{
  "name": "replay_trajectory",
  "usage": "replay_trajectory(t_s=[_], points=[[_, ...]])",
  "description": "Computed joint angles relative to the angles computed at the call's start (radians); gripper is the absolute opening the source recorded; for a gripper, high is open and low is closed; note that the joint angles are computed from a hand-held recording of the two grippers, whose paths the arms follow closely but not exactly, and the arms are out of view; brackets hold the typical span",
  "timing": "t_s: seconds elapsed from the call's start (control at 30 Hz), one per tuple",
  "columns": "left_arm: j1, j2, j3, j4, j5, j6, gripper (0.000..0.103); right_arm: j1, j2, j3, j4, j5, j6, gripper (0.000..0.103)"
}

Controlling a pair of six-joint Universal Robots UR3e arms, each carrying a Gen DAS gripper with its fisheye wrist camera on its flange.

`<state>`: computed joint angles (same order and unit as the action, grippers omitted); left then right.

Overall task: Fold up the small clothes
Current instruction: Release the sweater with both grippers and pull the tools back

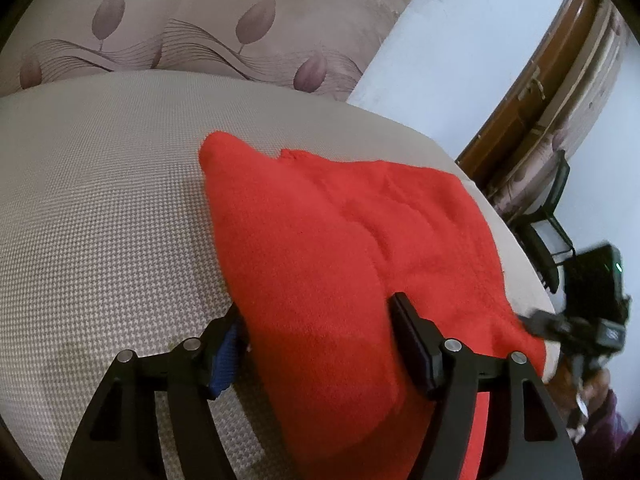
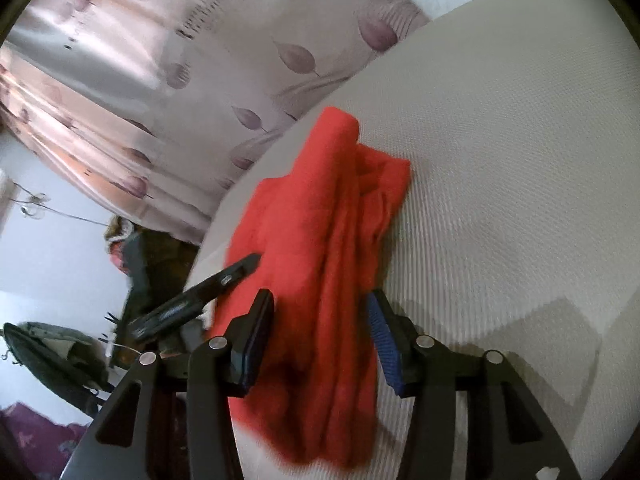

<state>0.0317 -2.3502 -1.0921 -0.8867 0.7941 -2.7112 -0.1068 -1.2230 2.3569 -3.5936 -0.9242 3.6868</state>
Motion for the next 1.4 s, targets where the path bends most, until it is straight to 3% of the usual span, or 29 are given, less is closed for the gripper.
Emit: replay_trajectory(t_s=[0.1, 0.23, 0.27, 0.33, 0.37, 0.53, 0.67, 0.77, 0.93, 1.07, 1.13, 1.23, 1.33, 1.4], points=[[0.008, 0.039, -0.075, 0.071, -0.004, -0.005, 0.069, 0.016, -0.096, 0.122, -0.073, -0.011, 0.028, 0.047], [0.012, 0.108, -0.208, 0.238, 0.011, -0.025, 0.069, 0.114, -0.145, 0.09, -0.002, -0.089, 0.017, 0.047], [0.012, 0.127, -0.241, 0.283, 0.021, -0.035, 0.069, 0.134, -0.137, 0.071, 0.016, -0.105, 0.009, 0.042], [0.013, 0.182, -0.329, 0.363, 0.035, -0.035, 0.069, 0.166, -0.12, 0.034, 0.073, -0.137, -0.012, 0.009], [0.017, 0.212, -0.37, 0.38, 0.025, -0.021, 0.069, 0.183, -0.111, 0.018, 0.101, -0.159, -0.008, 0.007], [-0.008, 0.354, -0.481, 0.339, -0.027, 0.07, 0.069, 0.161, -0.08, 0.074, -0.09, -0.09, 0.097, 0.007], [-0.075, 0.358, -0.435, 0.162, -0.045, 0.12, 0.069, 0.14, -0.068, 0.118, -0.031, -0.121, 0.082, 0.007], [-0.119, 0.352, -0.48, 0.19, -0.023, 0.122, 0.069, 0.054, 0.036, 0.203, -0.217, -0.004, 0.117, 0.005], [-0.128, 0.348, -0.562, 0.237, -0.045, 0.141, 0.069, 0.048, 0.009, 0.194, -0.166, 0.03, 0.072, 0.008], [-0.135, 0.355, -0.603, 0.257, -0.044, 0.164, 0.069, -0.079, 0.023, 0.279, -0.294, 0.151, 0.06, 0.011], [-0.138, 0.36, -0.615, 0.267, -0.037, 0.182, 0.069, -0.115, -0.063, 0.294, -0.235, 0.14, 0.028, 0.011], [-0.138, 0.356, -0.615, 0.262, -0.035, 0.197, 0.069, -0.092, -0.208, 0.147, 0.057, 0.069, -0.068, 0.011], [-0.137, 0.354, -0.614, 0.255, -0.036, 0.209, 0.069, -0.015, -0.181, -0.085, 0.288, -0.067, -0.156, 0.012], [-0.135, 0.35, -0.61, 0.254, -0.038, 0.212, 0.069, 0.003, -0.095, -0.217, 0.349, -0.081, -0.177, 0.014]])
